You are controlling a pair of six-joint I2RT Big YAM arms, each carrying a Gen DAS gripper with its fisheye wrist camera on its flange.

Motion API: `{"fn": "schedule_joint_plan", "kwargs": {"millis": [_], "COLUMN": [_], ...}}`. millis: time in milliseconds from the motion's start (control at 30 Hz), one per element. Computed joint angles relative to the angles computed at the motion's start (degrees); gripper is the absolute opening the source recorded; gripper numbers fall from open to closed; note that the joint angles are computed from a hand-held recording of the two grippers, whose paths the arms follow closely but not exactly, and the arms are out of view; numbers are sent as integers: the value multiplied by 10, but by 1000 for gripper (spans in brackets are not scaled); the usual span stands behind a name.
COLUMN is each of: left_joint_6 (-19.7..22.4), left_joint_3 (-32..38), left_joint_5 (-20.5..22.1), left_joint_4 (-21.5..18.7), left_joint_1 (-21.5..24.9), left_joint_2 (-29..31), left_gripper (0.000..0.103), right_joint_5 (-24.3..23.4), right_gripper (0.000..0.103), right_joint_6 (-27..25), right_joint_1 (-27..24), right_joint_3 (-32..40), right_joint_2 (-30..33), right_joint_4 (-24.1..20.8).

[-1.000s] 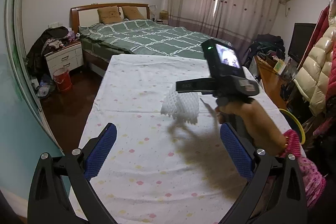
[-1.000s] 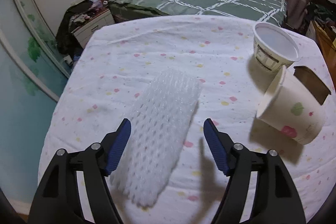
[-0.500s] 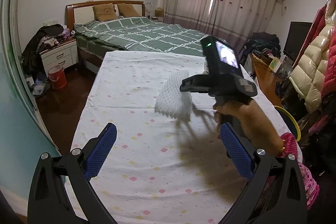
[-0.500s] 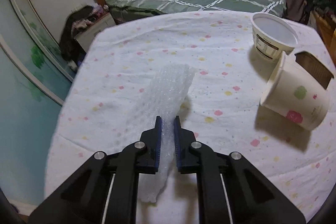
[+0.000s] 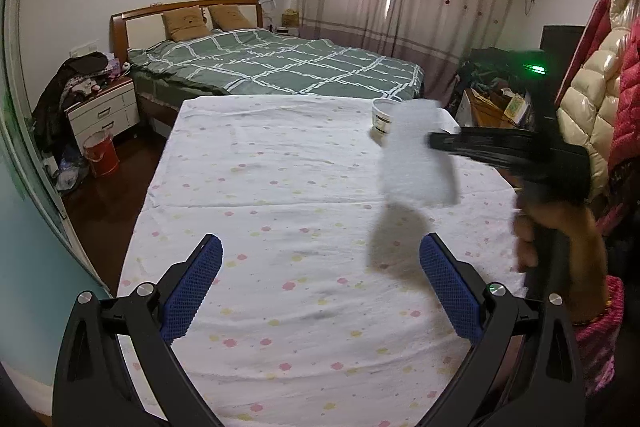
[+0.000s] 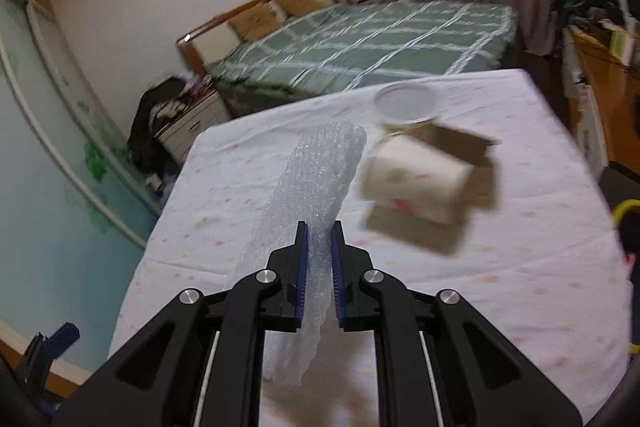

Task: Collect trash
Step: 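Carry the foam net sleeve with the right tool into the yellow bin and release, then grasp the white paper cup with the left tool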

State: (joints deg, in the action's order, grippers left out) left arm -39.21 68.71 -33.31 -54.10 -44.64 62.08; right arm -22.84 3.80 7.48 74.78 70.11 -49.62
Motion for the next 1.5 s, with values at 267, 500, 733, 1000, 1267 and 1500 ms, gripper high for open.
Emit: {"fn": "schedule_joint_plan", "kwargs": {"millis": [267, 500, 733, 1000, 1267, 1500], "left_joint_6": [17, 54, 93, 150, 187, 207], "left_joint_3": [31, 72, 131, 212, 275, 338], "left_joint_5": [20, 65, 122, 144, 179, 224], "left_joint_4": [6, 29, 65, 74, 60, 44], "left_joint_1": [0, 11, 25, 46, 72, 104], "left_joint_2": [48, 116, 197, 281, 336, 390], "left_gripper": [97, 97, 97, 97, 97, 97], "right_joint_5": [-2, 12, 29, 50, 31, 44], "right_gripper": [11, 12, 12, 45, 53, 57], "right_joint_6": [-10, 5, 11, 12, 20, 0], "right_joint_1": [-167, -302, -369, -396, -400, -347], "right_joint_3": [-26, -28, -9, -2, -4, -43], "right_joint_2": [-29, 7, 70, 105, 97, 48], "right_joint_4": [25, 52, 64, 70, 88, 134]}}
